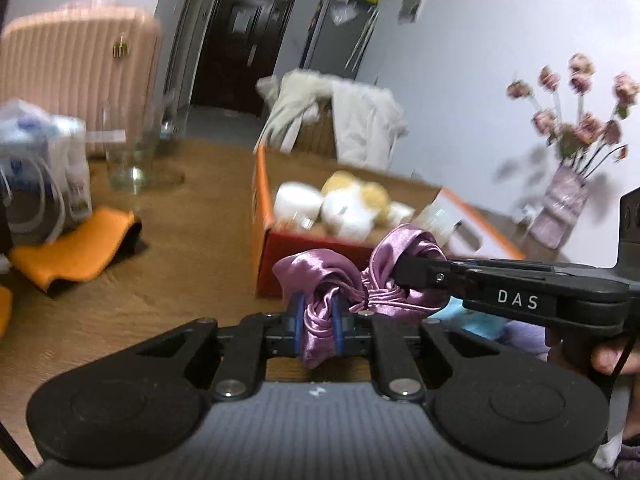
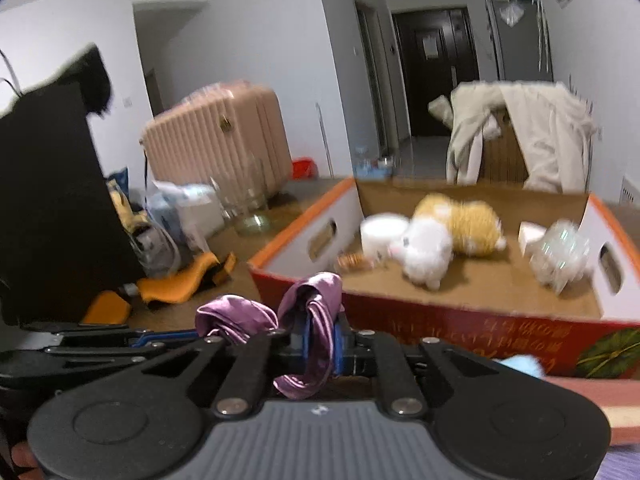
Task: Organize soft objects
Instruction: 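Grasp a pink satin scrunchie with the right tool while the left tool grasps another, then carry both pink scrunchies into the box and open both tools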
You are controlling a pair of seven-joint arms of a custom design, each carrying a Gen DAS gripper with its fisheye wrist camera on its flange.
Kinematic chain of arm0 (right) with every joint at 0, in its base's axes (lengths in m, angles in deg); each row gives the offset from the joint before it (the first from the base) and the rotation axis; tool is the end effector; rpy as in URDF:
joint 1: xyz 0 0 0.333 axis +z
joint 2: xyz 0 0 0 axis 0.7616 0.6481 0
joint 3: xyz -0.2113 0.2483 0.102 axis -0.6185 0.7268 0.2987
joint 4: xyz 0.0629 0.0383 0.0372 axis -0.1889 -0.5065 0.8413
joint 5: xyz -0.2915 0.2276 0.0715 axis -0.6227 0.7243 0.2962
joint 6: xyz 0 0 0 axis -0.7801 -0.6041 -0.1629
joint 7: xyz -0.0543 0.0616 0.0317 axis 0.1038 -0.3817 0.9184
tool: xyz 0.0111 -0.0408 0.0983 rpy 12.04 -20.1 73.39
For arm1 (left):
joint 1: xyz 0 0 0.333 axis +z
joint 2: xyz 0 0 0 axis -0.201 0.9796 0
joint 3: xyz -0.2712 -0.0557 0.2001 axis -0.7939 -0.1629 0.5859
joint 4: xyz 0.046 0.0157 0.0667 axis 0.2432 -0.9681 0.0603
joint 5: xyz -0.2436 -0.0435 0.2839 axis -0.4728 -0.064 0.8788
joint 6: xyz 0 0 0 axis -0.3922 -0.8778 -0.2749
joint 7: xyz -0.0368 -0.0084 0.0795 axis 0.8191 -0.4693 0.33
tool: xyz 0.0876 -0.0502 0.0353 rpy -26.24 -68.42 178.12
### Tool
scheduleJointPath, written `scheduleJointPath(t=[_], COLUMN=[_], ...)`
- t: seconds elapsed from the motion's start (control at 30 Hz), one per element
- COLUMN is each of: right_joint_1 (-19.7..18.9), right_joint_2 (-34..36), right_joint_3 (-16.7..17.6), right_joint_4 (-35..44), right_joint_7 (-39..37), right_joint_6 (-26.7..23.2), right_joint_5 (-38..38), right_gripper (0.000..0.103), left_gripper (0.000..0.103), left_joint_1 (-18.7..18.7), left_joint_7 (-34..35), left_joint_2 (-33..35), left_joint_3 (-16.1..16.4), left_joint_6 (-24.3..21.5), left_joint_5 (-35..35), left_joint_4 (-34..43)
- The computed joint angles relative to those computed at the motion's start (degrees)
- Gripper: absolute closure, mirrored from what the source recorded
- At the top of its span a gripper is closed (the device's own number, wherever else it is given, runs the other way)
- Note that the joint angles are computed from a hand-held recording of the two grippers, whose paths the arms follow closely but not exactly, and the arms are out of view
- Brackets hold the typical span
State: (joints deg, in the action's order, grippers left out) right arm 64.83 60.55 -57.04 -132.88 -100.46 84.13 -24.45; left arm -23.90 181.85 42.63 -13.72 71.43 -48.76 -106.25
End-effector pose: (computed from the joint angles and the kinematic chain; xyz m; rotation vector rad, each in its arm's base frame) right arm 0.4158 0.2262 0.5001 -1.4629 1.5870 -0.7225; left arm 0.4642 -0.1459 0.5007 -1.2729 2.1666 -1.4552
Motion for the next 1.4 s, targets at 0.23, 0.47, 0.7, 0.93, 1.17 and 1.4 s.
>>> scheduleJointPath(t=[0.23, 0.47, 0.7, 0.93, 1.17, 1.4], right_joint_1=[2.91, 5.9, 8.2, 8.1, 5.91, -2.9], right_joint_2=[-14.58, -25.81, -33.36, -38.86, -39.97, -38.99], right_joint_3=[6.93, 15.38, 22.3, 25.64, 26.03, 22.65], right_joint_4=[-8.26, -15.17, -18.27, -20.51, -21.57, -21.49], right_joint_7=[-5.65, -12.59, -15.98, -17.06, -17.96, -18.05], right_joint_6=[-10.28, -18.0, -22.88, -23.69, -20.51, -9.72], right_joint_5=[9.07, 23.72, 33.97, 38.42, 39.68, 34.89], right_gripper=[0.092, 0.092, 0.092, 0.092, 0.092, 0.092], left_gripper=[0.088, 0.088, 0.088, 0.088, 0.088, 0.088], left_joint_1=[-0.63, -2.42, -5.38, -9.11, -13.24, -20.3], left_joint_7=[-1.58, -8.6, -17.5, -21.92, -23.92, -14.01], left_joint_2=[-14.94, -30.95, -42.56, -47.5, -45.85, -32.04], left_joint_3=[2.16, 2.8, 3.76, 3.96, 5.57, 9.57], left_joint_6=[-5.46, -6.49, -5.75, -2.74, 1.6, 9.2], left_joint_5=[1.93, 8.29, 15.7, 19.49, 22.09, 13.7], left_joint_4=[-9.57, -21.09, -28.03, -30.6, -30.33, -20.6])
